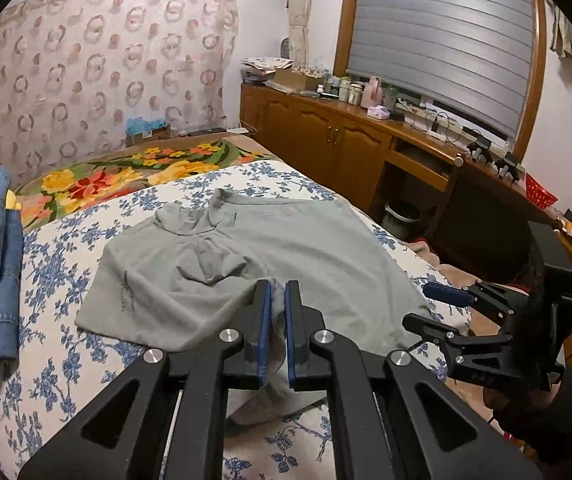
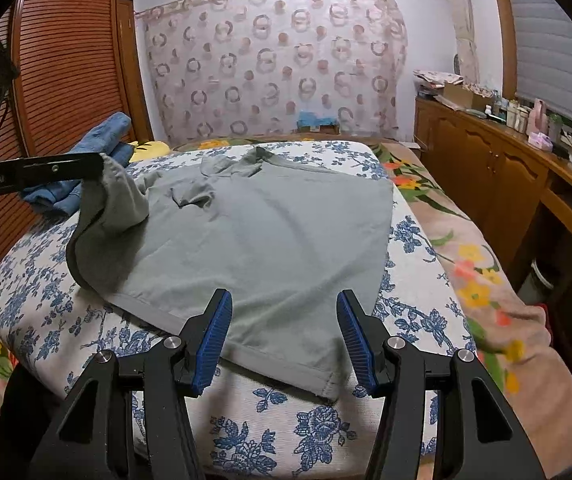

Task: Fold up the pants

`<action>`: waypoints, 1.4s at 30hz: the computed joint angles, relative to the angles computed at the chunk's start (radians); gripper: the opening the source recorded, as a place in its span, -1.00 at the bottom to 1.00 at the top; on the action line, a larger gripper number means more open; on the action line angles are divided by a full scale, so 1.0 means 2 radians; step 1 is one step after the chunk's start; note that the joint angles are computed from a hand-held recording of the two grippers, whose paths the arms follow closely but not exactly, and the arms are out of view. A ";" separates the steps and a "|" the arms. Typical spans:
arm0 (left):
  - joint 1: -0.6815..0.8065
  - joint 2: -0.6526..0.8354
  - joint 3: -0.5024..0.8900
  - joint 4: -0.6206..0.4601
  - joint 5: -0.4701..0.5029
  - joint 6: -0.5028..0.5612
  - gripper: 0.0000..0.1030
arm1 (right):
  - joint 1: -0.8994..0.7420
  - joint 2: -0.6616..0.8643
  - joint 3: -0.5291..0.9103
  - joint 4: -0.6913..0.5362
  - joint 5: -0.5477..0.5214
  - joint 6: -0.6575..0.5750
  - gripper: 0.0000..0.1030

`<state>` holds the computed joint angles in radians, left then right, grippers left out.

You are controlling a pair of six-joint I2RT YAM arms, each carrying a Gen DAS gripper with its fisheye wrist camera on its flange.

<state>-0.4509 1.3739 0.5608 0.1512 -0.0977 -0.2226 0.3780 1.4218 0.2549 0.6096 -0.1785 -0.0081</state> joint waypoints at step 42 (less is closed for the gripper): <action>0.101 0.059 -0.133 0.109 0.006 -0.019 0.53 | 0.012 0.118 0.178 -0.126 -0.106 -0.055 -0.19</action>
<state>-0.2491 1.4912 0.2951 0.3686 -0.0847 -0.2615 0.4017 1.6584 0.6109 0.3578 -0.3912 -0.1183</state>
